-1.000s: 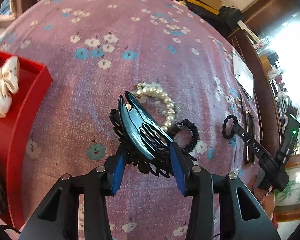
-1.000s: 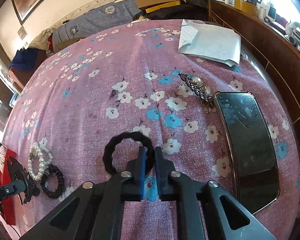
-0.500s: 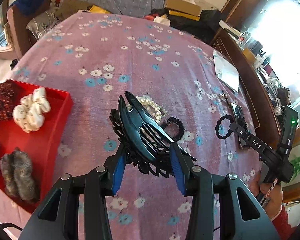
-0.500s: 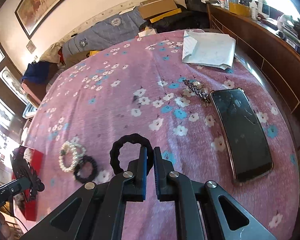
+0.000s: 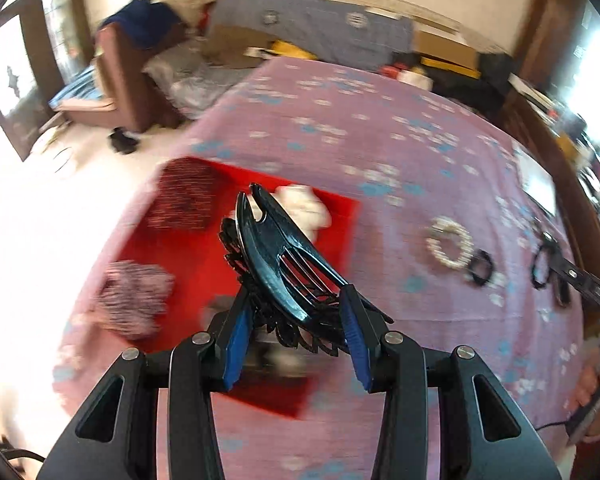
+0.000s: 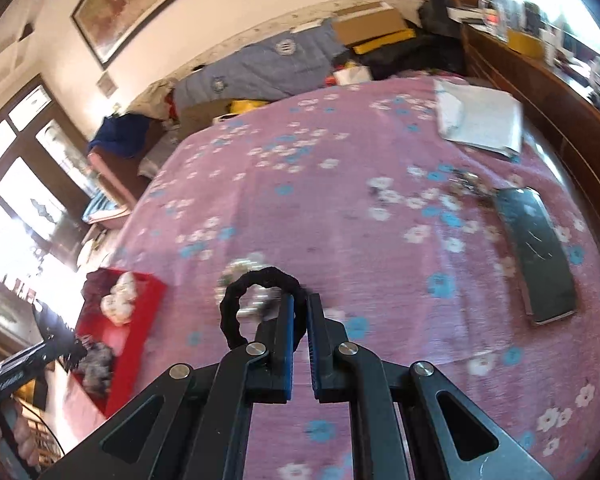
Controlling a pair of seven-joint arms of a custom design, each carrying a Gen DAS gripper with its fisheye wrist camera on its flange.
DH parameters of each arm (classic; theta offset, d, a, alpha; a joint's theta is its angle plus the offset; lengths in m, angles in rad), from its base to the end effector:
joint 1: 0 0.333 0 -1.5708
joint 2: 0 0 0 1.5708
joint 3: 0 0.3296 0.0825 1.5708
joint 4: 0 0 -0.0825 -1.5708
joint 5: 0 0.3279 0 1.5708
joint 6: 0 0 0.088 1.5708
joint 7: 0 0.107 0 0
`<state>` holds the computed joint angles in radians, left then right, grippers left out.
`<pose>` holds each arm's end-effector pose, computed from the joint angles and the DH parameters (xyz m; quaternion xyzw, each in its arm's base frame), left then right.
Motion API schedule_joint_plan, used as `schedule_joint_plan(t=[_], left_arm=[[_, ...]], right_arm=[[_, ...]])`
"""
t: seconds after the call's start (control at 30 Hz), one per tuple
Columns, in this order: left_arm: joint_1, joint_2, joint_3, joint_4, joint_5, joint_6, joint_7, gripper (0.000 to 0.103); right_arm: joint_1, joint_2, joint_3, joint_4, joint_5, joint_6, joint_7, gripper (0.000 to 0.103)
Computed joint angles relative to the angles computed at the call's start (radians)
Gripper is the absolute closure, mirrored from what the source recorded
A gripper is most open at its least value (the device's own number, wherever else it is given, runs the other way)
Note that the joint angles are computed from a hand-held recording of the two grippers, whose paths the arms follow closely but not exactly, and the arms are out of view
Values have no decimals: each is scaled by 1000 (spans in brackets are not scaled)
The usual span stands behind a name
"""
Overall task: Organize jewelry
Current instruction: 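Place the claw clip and hair tie into the red tray, opening both tools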
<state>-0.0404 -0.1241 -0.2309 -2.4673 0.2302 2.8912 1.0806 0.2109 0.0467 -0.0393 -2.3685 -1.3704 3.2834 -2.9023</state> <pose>0.4424 -0.1397 0.4520 -0.6816 0.6780 -0.2163 0.1700 0.4307 0.1765 0.4115 -0.5822 0.7224 -0.1128 0.3556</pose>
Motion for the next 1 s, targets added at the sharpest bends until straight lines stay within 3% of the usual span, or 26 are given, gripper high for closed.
schedule_joint_plan(t=[0.13, 0.2, 0.3, 0.4, 0.77, 1.0], left_arm=[[43, 2, 43, -6, -4, -25, 28, 61], [63, 10, 55, -6, 9, -25, 43, 61], [76, 35, 73, 5, 4, -22, 86, 61], [80, 74, 92, 31, -8, -15, 137, 61], [41, 238, 161, 151, -70, -17, 312, 60], [36, 279, 176, 166, -132, -31, 394, 59]], right_arm=[[-20, 30, 122, -2, 335, -1, -320, 96], [-83, 64, 252, 22, 497, -18, -474, 96], [-121, 126, 373, 85, 620, -50, -593, 95], [-103, 194, 427, 166, 684, -91, -667, 95], [114, 440, 376, 519, 811, -309, -847, 95], [191, 523, 335, 633, 914, -416, -949, 95]])
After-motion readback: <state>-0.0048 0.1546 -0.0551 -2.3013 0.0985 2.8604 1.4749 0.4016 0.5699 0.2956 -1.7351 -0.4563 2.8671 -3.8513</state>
